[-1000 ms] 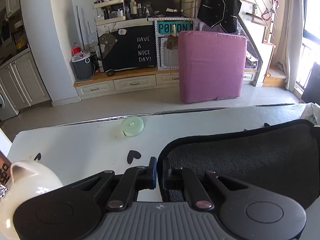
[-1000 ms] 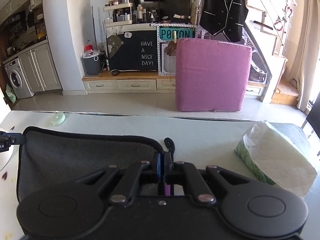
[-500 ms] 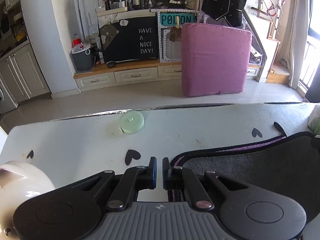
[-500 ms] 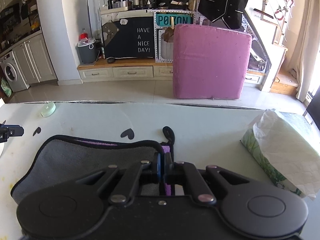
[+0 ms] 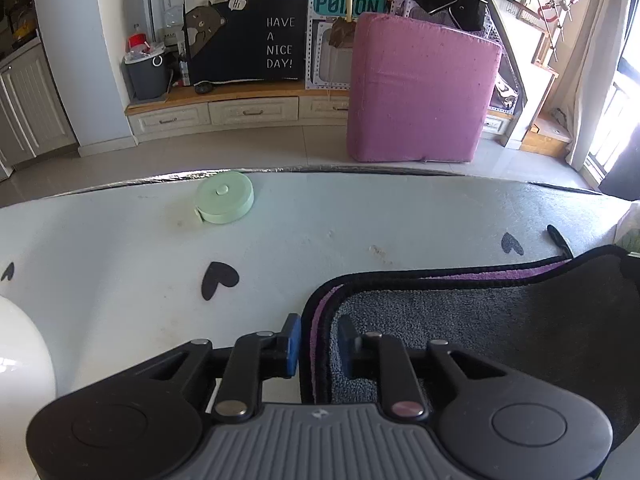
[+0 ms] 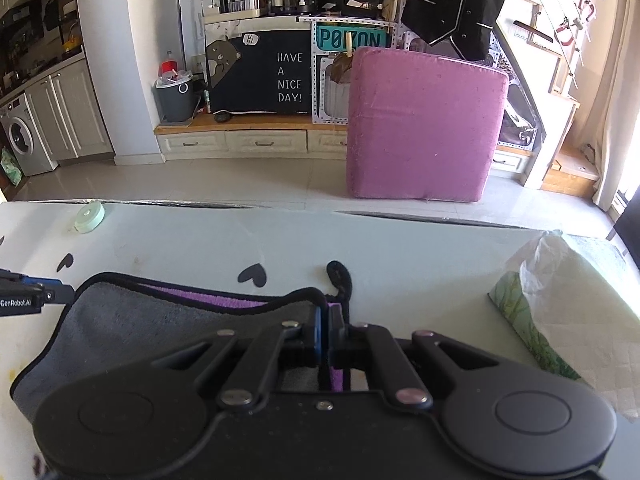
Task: Fold towel
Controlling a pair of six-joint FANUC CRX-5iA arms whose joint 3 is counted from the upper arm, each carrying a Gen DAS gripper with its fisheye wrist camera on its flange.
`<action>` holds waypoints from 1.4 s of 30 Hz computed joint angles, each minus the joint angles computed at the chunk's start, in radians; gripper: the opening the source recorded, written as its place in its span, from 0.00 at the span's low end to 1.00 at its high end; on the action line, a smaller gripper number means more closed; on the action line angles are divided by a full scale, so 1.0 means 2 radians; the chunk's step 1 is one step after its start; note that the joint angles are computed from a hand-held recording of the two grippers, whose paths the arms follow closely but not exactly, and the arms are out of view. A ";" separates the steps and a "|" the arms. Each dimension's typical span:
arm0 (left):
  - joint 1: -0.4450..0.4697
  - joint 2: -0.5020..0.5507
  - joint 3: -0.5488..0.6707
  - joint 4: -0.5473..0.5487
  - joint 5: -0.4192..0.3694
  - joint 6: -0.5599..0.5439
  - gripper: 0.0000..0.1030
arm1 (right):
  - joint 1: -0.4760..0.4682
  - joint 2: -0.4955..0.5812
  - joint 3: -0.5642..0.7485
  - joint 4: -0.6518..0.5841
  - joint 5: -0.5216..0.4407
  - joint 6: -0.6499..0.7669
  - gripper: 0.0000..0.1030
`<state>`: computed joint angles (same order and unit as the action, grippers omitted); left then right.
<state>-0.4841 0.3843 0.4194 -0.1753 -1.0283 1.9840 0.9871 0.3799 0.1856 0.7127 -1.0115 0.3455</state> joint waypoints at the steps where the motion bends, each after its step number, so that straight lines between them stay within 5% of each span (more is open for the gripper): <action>1: 0.001 0.001 0.000 0.002 0.001 -0.001 0.22 | -0.001 0.001 0.000 0.001 0.000 0.000 0.03; 4: 0.003 0.000 -0.008 0.015 0.010 -0.007 0.22 | -0.005 0.003 0.000 -0.001 0.003 0.003 0.04; 8: 0.004 0.003 -0.010 0.025 0.017 -0.021 0.22 | -0.007 0.008 0.005 -0.010 0.001 0.004 0.24; 16: 0.010 0.003 -0.020 0.040 0.034 -0.031 0.19 | -0.003 0.009 0.005 -0.026 0.000 0.011 0.24; 20: 0.008 0.004 -0.016 0.034 0.029 -0.039 0.04 | -0.003 0.010 0.007 -0.030 0.000 0.012 0.24; 32: 0.009 -0.003 -0.004 0.009 0.006 -0.017 0.05 | -0.003 0.001 -0.001 -0.023 0.004 0.004 0.24; 35: 0.011 -0.008 -0.007 0.011 0.002 -0.013 0.13 | -0.003 -0.004 -0.006 -0.022 0.009 0.000 0.26; 37: 0.010 -0.010 -0.005 0.010 -0.004 -0.014 0.27 | -0.002 -0.010 -0.011 -0.023 0.013 -0.004 0.31; 42: 0.008 -0.026 -0.012 0.011 -0.006 -0.015 0.78 | 0.003 -0.023 -0.022 -0.023 0.020 -0.017 0.48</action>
